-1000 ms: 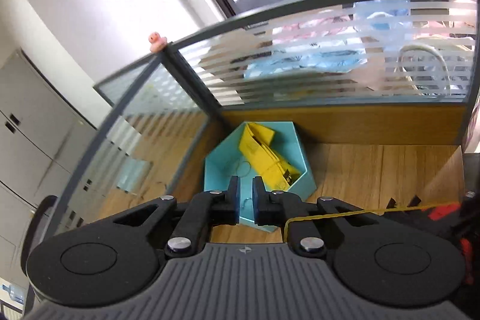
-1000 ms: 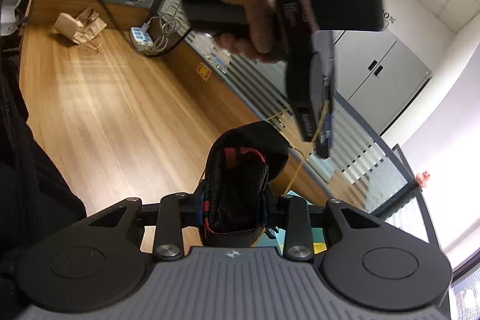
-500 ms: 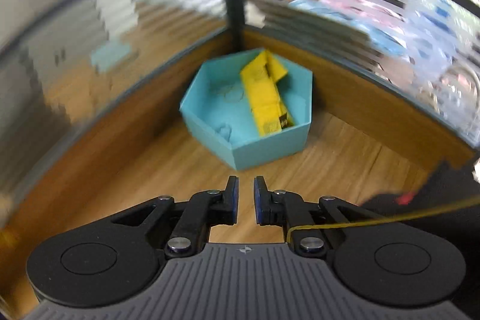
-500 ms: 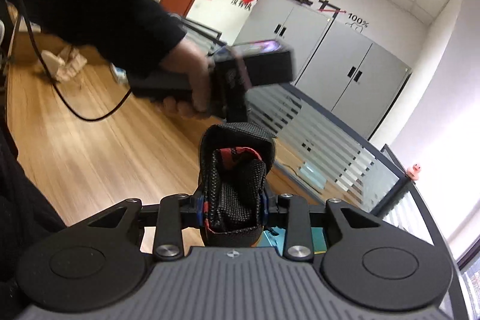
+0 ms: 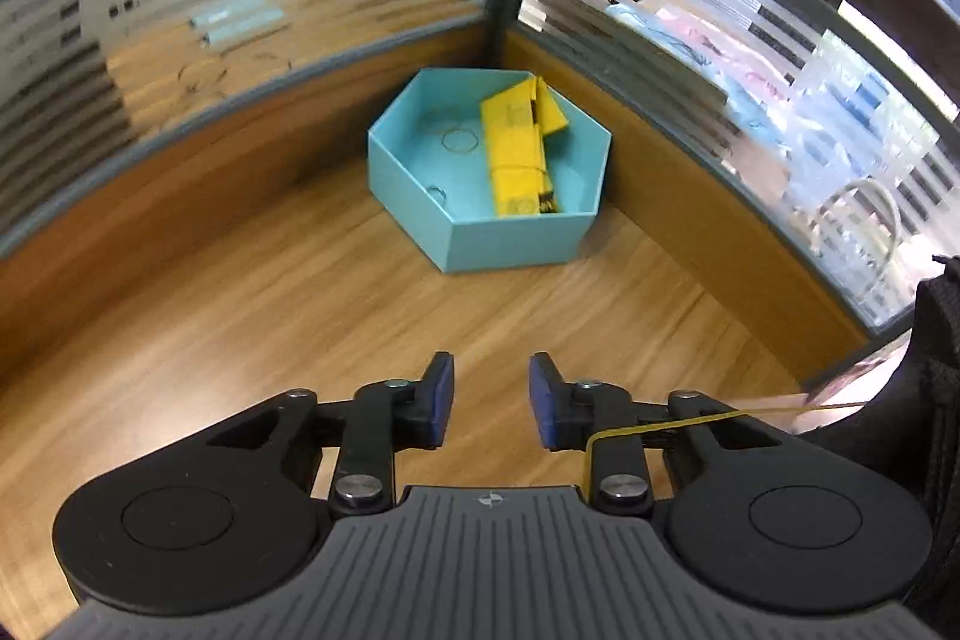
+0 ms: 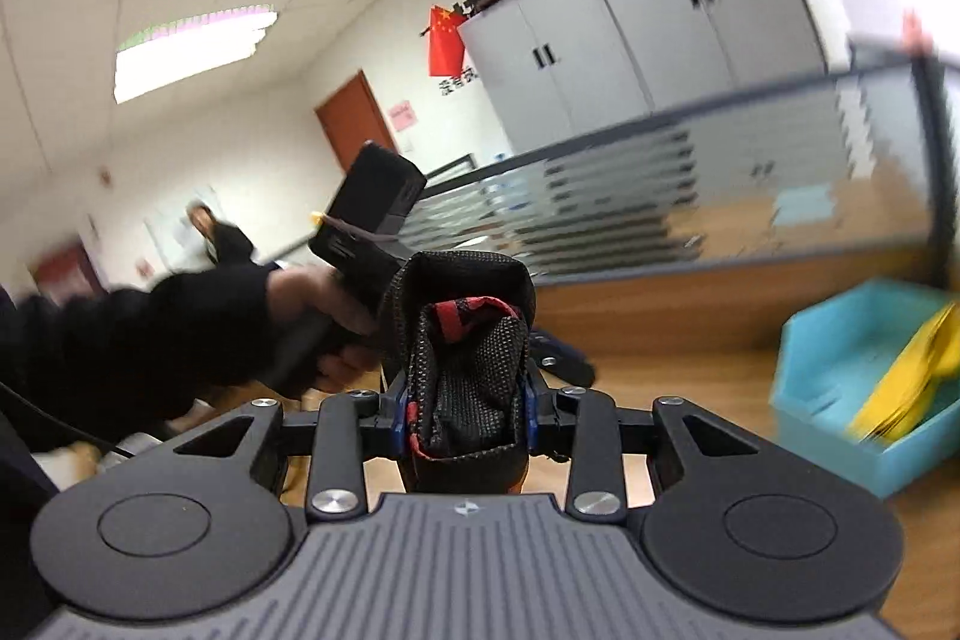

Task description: Fold shopping bag

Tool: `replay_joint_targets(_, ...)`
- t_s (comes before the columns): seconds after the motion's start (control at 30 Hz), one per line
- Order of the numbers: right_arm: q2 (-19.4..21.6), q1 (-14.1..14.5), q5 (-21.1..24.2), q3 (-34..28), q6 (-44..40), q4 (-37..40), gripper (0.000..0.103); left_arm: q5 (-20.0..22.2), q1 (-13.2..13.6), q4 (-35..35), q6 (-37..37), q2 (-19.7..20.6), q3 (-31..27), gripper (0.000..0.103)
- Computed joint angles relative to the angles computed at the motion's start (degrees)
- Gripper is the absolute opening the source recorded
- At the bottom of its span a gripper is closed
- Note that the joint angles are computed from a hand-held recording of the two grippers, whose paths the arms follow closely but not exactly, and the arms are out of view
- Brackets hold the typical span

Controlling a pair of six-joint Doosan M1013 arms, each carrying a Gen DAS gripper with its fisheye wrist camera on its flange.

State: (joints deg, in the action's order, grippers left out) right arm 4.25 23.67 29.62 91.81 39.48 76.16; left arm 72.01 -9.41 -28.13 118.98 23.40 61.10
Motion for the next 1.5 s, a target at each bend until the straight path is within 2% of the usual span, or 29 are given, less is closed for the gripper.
replay_joint_targets(0.07, 0.1, -0.6, 2.5, 1.1, -4.8, 9.0, 0.038, 3.3, 1.2, -3.5, -2.6, 0.9, -0.4, 0.032)
replay_joint_targets(0.13, 0.1, -0.5, 2.8, 1.3, -5.9, 10.7, 0.038, 9.0, 2.7, -8.4, -5.8, 3.0, -1.6, 0.037)
replay_joint_targets(0.17, 0.2, -0.7, 3.8, 1.4, -7.0, 11.7, 0.038, 10.5, 3.1, -9.3, -7.7, 3.6, -1.8, 0.045)
replay_joint_targets(0.2, 0.3, -0.5, 3.9, 1.3, -7.5, 12.1, 0.038, 11.4, 3.5, -9.9, -9.2, 3.9, -1.7, 0.048)
replay_joint_targets(0.27, 0.3, -0.6, 4.2, 1.4, -8.8, 13.5, 0.037, 10.4, 4.2, -9.8, -11.0, 3.2, -0.1, 0.05)
replay_joint_targets(0.33, 0.1, 0.2, 0.3, 1.9, -8.2, 13.1, 0.037, 8.8, 4.8, -12.0, -11.6, 2.1, 1.6, 0.05)
replay_joint_targets(0.37, -0.1, 0.1, -1.6, 2.7, -8.2, 15.2, 0.037, 8.2, 4.7, -12.9, -11.4, 1.6, 2.2, 0.046)
replay_joint_targets(0.4, 0.2, -0.4, -0.7, 3.5, -9.1, 19.9, 0.037, 7.2, 4.4, -12.6, -11.2, 1.2, 2.4, 0.04)
replay_joint_targets(0.5, 1.0, -1.3, -0.1, 4.6, -12.2, 29.3, 0.038, 0.4, 4.3, -14.5, -9.7, -0.6, 3.8, 0.044)
replay_joint_targets(0.53, 1.3, -1.7, 0.5, 4.8, -12.9, 31.9, 0.038, -2.4, 5.0, -18.5, -8.2, -1.2, 4.8, 0.046)
replay_joint_targets(0.57, 1.8, -2.3, 2.4, 4.9, -13.7, 36.1, 0.038, -3.7, 5.6, -22.4, -7.6, -1.4, 5.5, 0.052)
replay_joint_targets(0.6, 2.4, -3.1, 5.6, 5.1, -14.6, 40.0, 0.038, -4.1, 6.4, -27.2, -7.6, -1.3, 6.1, 0.054)
replay_joint_targets(0.67, 3.2, -3.9, 9.7, 5.2, -17.4, 46.1, 0.038, 0.2, 7.4, -35.8, -11.2, 0.6, 5.6, 0.063)
replay_joint_targets(0.8, 6.0, -4.3, 16.8, 4.3, -16.6, 53.7, 0.038, 4.7, 7.2, -41.5, -16.3, 2.6, 6.3, 0.074)
replay_joint_targets(0.87, 7.2, -4.5, 20.5, 4.3, -15.0, 55.1, 0.039, 9.6, 6.8, -44.6, -16.8, 3.9, 6.7, 0.081)
replay_joint_targets(0.93, 8.5, -4.2, 23.8, 4.3, -14.1, 58.3, 0.039, 17.6, 6.0, -49.1, -16.8, 5.4, 7.6, 0.082)
replay_joint_targets(1.03, 10.7, -2.6, 25.5, 3.7, -14.8, 63.8, 0.038, 23.1, 5.2, -52.3, -17.5, 6.1, 8.8, 0.087)
replay_joint_targets(1.07, 11.2, -2.3, 26.4, 3.6, -14.7, 64.9, 0.038, 22.4, 5.2, -51.6, -17.6, 5.7, 9.0, 0.088)
replay_joint_targets(1.13, 11.4, -1.8, 25.6, 3.7, -16.0, 66.4, 0.038, 17.0, 6.0, -52.8, -17.2, 4.2, 11.1, 0.088)
replay_joint_targets(1.17, 11.5, -1.5, 25.2, 3.8, -16.9, 67.5, 0.039, 13.3, 6.8, -57.9, -18.1, 3.1, 14.0, 0.088)
replay_joint_targets(1.23, 11.9, -0.2, 25.1, 4.8, -20.1, 74.0, 0.039, 8.3, 6.9, -72.7, -19.8, 1.5, 21.1, 0.088)
replay_joint_targets(1.27, 12.3, 0.7, 25.5, 5.5, -21.9, 80.7, 0.039, 5.7, 6.3, -77.5, -21.0, 0.5, 23.9, 0.088)
replay_joint_targets(1.33, 12.9, 1.8, 25.1, 5.4, -24.0, 88.7, 0.039, 1.8, 4.2, -82.4, -23.3, -0.9, 27.2, 0.089)
replay_joint_targets(1.4, 14.5, 3.1, 23.9, 3.4, -26.2, 94.2, 0.039, -2.3, 1.6, -91.1, -27.7, -2.2, 31.1, 0.097)
replay_joint_targets(1.43, 15.2, 3.7, 23.2, 2.5, -26.7, 96.0, 0.039, -4.5, 0.1, -94.0, -33.4, -2.9, 32.8, 0.1)
replay_joint_targets(1.47, 15.9, 4.2, 22.6, 1.6, -26.9, 97.4, 0.039, -5.5, -0.8, -93.9, -37.1, -3.2, 32.8, 0.103)
replay_joint_targets(1.5, 16.8, 4.3, 22.3, 0.5, -25.8, 97.0, 0.039, -4.8, -0.6, -90.9, -38.4, -2.8, 31.4, 0.103)
